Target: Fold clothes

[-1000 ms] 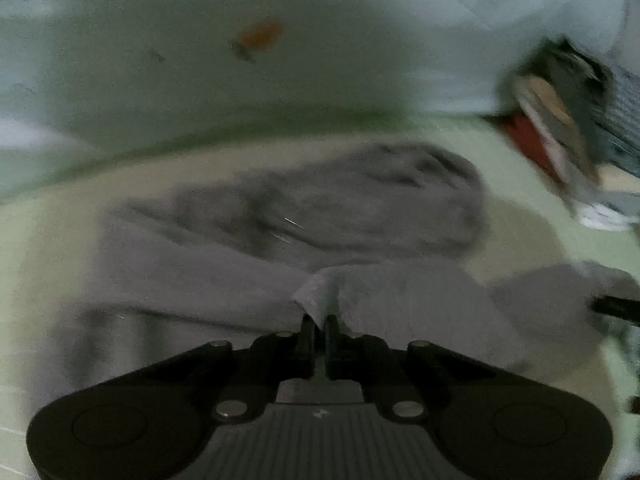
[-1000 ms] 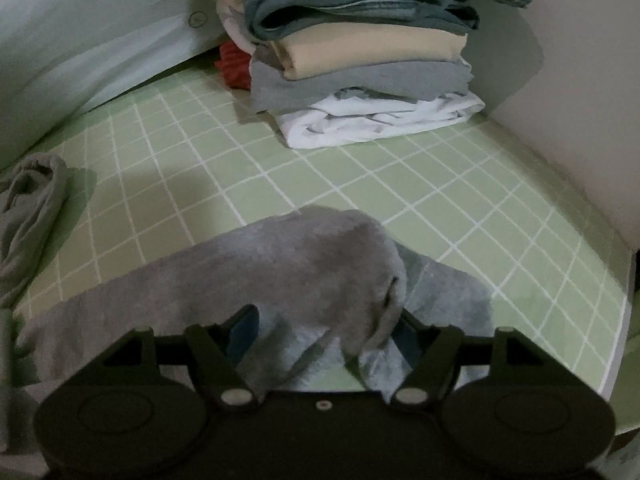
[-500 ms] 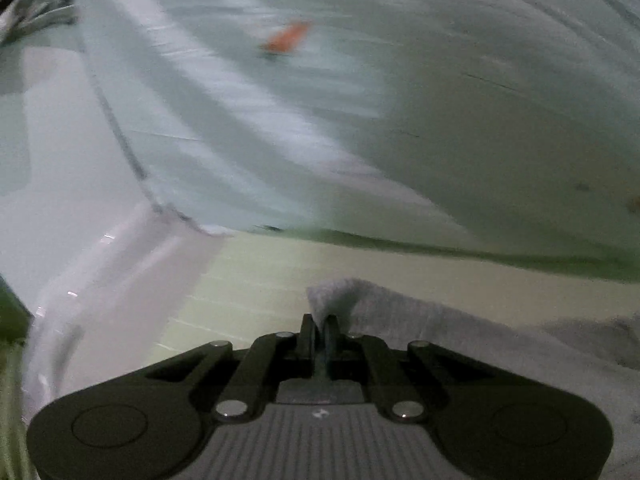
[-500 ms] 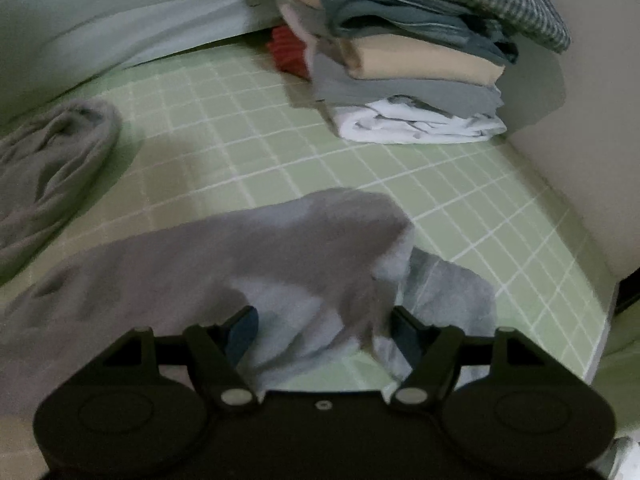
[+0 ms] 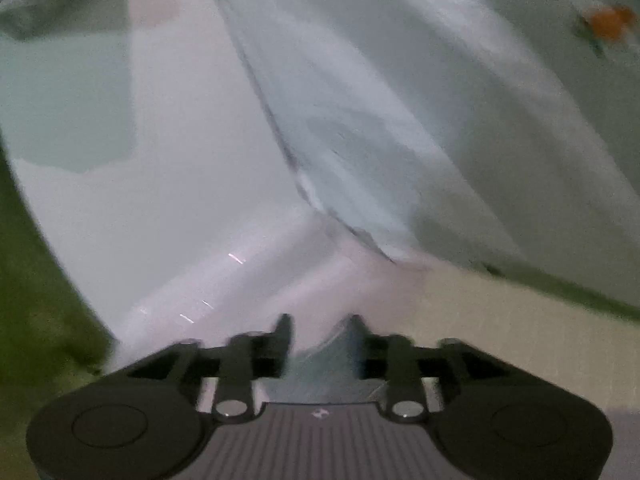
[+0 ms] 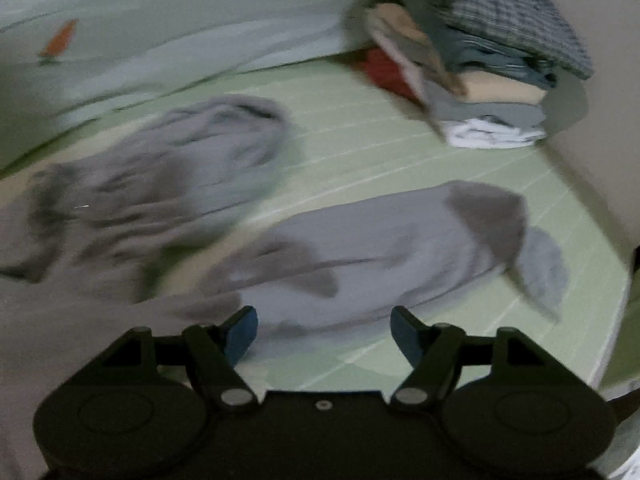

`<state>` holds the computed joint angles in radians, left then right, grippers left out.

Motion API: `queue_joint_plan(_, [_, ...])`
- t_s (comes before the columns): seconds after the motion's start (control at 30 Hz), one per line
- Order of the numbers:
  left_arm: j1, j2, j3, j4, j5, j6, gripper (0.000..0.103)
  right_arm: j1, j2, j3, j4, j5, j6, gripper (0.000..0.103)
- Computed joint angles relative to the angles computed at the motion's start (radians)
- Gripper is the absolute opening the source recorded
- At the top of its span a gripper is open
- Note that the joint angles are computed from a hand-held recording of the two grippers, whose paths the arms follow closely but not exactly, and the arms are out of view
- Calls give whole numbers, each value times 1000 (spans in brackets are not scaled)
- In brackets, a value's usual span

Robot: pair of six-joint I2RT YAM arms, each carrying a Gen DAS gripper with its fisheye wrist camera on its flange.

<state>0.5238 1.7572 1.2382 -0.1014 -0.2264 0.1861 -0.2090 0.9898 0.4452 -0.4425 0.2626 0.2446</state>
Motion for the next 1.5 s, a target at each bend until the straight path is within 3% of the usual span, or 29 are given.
queue_joint_plan(0.03, [-1, -9, -41, 13, 37, 13, 61, 52, -18, -7, -11, 9, 51, 83])
queue_joint_plan(0.07, [-8, -32, -94, 24, 66, 28, 66, 89, -22, -12, -17, 3, 96, 84])
queue_joint_plan(0.27, [-71, -208, -384, 14, 211, 96, 66, 250, 21, -35, 24, -75, 352, 86])
queue_joint_plan(0.4, [-113, -264, -432, -71, 292, 68, 66, 286, 98, -46, 103, -144, 435, 86])
queue_joint_plan(0.47, [-133, -317, -459, -118, 325, 29, 70, 296, 125, -53, 146, -180, 435, 81])
queue_joint_plan(0.5, [-144, -351, -478, -139, 339, 8, 70, 294, 124, -60, 164, -199, 416, 74])
queue_joint_plan(0.57, [-177, -435, -536, -168, 339, -28, 70, 260, 102, -67, 163, -254, 331, 50])
queue_joint_plan(0.6, [-203, -466, -557, -178, 325, -48, 70, 241, 92, -69, 159, -282, 287, 23])
queue_joint_plan(0.63, [-229, -497, -577, -189, 310, -70, 70, 221, 83, -70, 154, -311, 242, 14])
queue_joint_plan(0.73, [-291, -602, -626, -230, 266, -146, 70, 154, 13, -69, 114, -369, 96, 10])
queue_joint_plan(0.83, [-371, -718, -667, -293, 199, -234, 70, 9, -67, -53, 88, -409, -92, 10])
queue_joint_plan(0.97, [-504, -836, -692, -406, 136, -349, 70, -225, -54, -14, 146, -468, -295, 13])
queue_joint_plan(1.07, [-624, -886, -697, -483, 82, -446, 70, -312, 13, 6, 166, -460, -362, 31])
queue_joint_plan(1.1, [-654, -884, -696, -495, 82, -464, 70, -336, 23, 9, 156, -463, -390, 46])
queue_joint_plan(1.13, [-671, -877, -697, -495, 92, -471, 70, -361, 11, -1, 139, -489, -409, 58])
queue_joint_plan(1.23, [-713, -837, -697, -474, 120, -491, 70, -440, -27, -38, 72, -574, -446, 70])
queue_joint_plan(1.5, [-680, -530, -630, -294, 314, -472, 70, -544, 99, -48, 19, -636, -447, 73])
